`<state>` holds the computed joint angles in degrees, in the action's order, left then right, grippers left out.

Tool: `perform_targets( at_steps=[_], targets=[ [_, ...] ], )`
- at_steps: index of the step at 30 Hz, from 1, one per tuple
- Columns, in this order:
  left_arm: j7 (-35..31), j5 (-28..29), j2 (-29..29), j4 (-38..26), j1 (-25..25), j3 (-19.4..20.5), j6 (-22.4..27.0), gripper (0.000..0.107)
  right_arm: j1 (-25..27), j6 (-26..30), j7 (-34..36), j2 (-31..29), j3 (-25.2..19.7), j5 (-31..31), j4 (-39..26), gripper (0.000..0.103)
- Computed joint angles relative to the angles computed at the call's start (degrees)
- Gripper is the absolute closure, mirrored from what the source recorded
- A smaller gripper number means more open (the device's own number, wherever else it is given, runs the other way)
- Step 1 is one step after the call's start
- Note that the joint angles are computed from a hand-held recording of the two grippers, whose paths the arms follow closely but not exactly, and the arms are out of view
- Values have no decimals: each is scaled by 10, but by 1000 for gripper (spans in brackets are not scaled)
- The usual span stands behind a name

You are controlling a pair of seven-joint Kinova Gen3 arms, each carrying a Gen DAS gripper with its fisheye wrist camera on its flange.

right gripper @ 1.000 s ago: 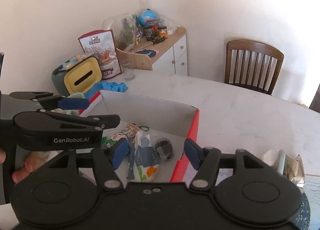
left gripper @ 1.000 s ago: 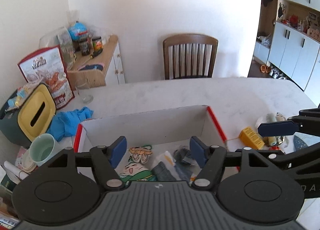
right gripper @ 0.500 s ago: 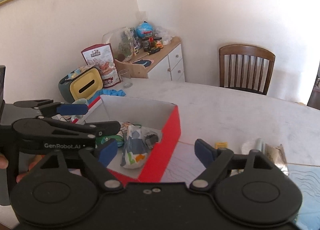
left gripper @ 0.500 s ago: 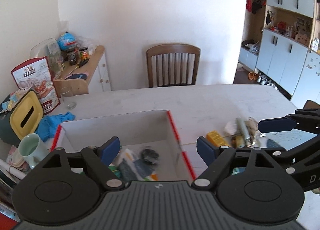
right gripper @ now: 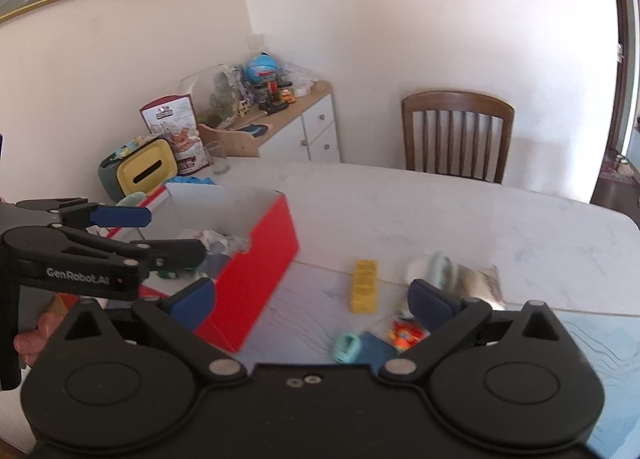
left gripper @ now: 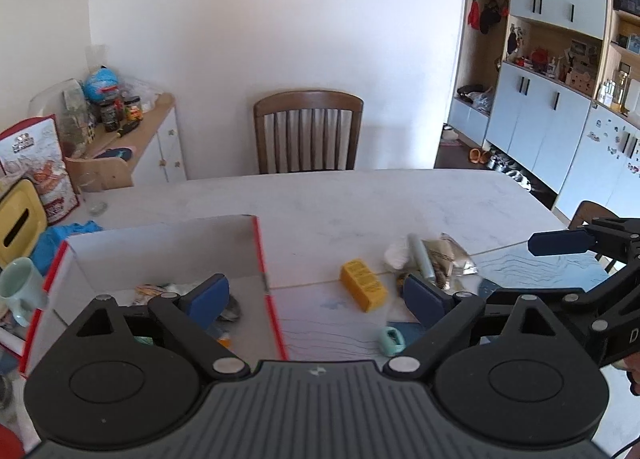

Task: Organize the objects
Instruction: 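Move both open grippers back toward the teal sharpener and red keychain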

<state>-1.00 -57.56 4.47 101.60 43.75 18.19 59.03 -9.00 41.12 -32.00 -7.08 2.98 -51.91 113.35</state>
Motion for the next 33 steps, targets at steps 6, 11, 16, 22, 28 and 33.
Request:
perform_targets(
  at_steps=[6, 11, 16, 22, 28, 33],
  targets=[
    [20, -14, 37, -24, 27, -4, 8, 13, 37, 23, 35, 14, 30, -1, 4, 1],
    [19, -16, 75, -52, 55, -23, 10, 13, 76, 41, 70, 32, 41, -11, 3, 1],
    [24, -22, 109, -64, 79, -46, -8, 13, 112, 52, 97, 54, 38, -18, -2, 1],
    [23, -25, 151, -73, 101, -77, -32, 13, 137, 32, 118, 88, 17, -19, -6, 1],
    [40, -17, 194, -75, 111, -109, -63, 13, 142, 17, 94, 139, -17, 3, -26, 2],
    [51, -11, 223, -80, 121, -134, -66, 13, 136, -8, 66, 172, -50, 35, -38, 5]
  ],
)
